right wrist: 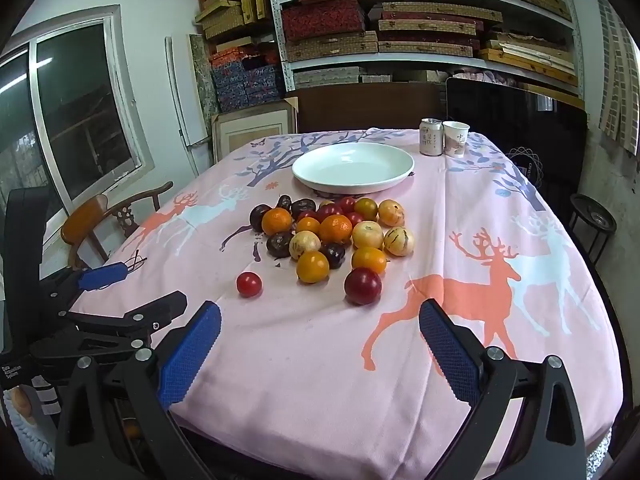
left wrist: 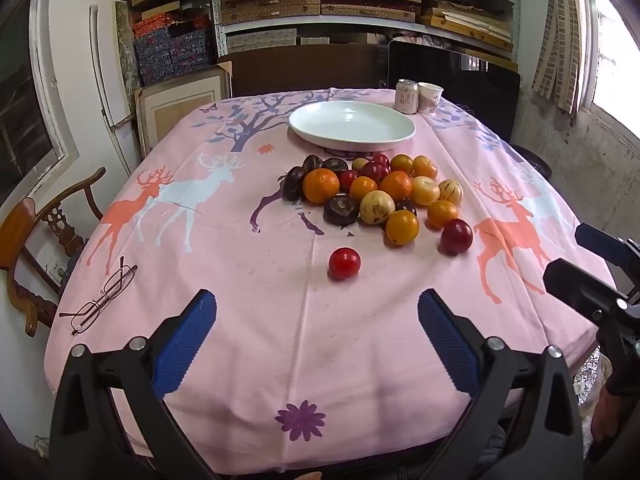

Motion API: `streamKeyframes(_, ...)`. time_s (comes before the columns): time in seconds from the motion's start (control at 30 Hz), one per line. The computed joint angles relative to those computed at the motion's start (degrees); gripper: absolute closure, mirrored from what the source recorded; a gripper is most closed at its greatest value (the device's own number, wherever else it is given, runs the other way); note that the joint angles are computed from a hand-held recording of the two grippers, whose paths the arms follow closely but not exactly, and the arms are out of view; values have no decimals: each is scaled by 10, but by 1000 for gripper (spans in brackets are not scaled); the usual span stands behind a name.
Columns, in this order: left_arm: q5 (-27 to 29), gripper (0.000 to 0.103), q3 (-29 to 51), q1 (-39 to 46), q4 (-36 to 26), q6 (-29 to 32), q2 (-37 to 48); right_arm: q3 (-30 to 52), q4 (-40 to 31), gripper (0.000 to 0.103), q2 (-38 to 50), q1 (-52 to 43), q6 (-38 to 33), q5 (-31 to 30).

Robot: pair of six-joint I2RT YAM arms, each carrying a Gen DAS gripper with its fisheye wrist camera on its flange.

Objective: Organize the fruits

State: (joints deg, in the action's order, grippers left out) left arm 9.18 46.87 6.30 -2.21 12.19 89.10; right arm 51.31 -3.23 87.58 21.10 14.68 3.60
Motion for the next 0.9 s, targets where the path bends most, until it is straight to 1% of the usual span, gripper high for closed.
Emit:
streamKeyframes(0.43, 2, 4, -1, 1, -4, 2, -2, 1, 0, 3, 2, -1, 0, -1)
streamKeyframes(0.47, -1, 4, -1, -3, 9, -1, 10, 1, 1, 3, 2, -1, 0, -2)
streamKeyframes(0.67, -9, 4, -10, -14, 19, -7, 6, 0, 3, 3, 5, -2, 2, -3)
streamKeyframes(0.9, -10, 4, -10, -11, 16, 0, 6, 1, 2, 3, 5, -2, 2, -4)
